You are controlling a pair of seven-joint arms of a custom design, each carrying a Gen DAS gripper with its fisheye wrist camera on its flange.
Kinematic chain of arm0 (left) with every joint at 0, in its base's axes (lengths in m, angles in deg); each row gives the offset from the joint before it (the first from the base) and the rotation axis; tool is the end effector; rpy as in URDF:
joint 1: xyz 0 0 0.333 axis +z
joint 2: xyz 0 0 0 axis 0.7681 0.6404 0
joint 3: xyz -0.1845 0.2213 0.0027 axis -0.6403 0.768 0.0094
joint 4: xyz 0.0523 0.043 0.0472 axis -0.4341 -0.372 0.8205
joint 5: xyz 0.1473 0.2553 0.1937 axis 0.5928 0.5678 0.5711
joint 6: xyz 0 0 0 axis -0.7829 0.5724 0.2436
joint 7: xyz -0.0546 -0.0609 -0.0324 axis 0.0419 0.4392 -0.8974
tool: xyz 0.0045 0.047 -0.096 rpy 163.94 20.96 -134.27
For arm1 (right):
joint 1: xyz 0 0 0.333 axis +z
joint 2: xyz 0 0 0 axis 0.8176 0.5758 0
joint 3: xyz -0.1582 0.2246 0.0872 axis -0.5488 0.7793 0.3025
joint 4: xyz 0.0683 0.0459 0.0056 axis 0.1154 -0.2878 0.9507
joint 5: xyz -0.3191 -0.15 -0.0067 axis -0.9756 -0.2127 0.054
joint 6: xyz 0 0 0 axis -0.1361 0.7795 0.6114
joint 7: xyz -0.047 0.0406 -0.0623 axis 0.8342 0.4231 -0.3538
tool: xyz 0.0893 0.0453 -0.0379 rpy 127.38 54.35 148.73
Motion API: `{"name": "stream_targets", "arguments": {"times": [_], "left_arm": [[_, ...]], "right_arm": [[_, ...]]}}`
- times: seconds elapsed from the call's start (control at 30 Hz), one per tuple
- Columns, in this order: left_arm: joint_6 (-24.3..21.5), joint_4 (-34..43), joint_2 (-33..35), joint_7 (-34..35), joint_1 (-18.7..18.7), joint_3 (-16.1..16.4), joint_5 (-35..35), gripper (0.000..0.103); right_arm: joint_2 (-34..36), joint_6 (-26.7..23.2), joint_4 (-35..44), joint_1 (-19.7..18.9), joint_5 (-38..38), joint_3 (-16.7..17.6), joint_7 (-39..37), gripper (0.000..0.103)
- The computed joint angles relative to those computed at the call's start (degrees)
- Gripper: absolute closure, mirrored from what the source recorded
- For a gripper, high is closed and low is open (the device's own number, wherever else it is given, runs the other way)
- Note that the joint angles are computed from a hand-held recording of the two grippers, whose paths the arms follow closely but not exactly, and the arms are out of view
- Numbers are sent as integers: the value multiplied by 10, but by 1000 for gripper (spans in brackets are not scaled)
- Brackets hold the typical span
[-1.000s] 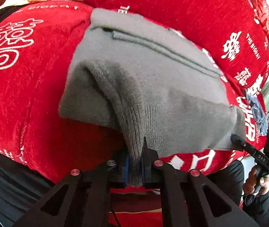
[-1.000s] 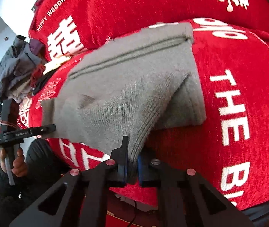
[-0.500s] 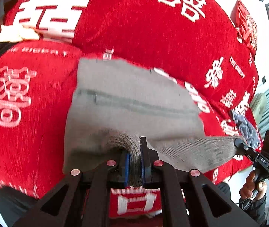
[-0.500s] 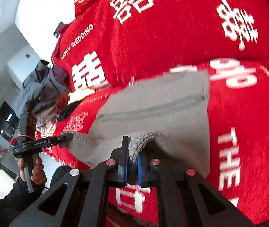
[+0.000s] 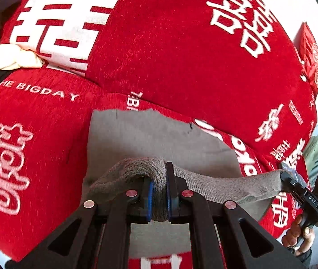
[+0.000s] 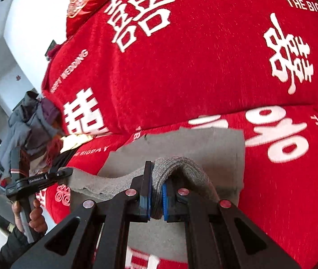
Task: Fold small clothes
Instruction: 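Lift the hem with both tools and fold it toward the collar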
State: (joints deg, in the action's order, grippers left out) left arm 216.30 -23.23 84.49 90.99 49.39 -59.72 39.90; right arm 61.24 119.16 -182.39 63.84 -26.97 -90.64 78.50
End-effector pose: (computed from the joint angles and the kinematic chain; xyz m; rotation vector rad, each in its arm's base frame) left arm 0.5411 -0.0531 0.5836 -2.1611 1.8476 -1.1176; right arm 0.5120 0.0328 0.5975 -1.6027 1.5724 -0.1455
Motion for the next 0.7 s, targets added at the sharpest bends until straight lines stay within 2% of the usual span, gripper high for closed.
{"name": "stream_targets", "arguments": {"times": [0.17,0.4,0.63,0.7], "left_arm": [[-14,115,114,-43,8,-12,39,93],[-24,238,237,-100,8,-33,123,93],[-87,354,353,-174,8,-38,181,93],[-107,380,373,-172,17,-48,176,79]], "right_arm": [[106,-7,100,-16,-44,13,59,95],[238,-21,220,-47,-107,39,143,95],[339,-52,305,-60,-174,59,211,95],[359,-72,328,-67,-181,64,226,94]]}}
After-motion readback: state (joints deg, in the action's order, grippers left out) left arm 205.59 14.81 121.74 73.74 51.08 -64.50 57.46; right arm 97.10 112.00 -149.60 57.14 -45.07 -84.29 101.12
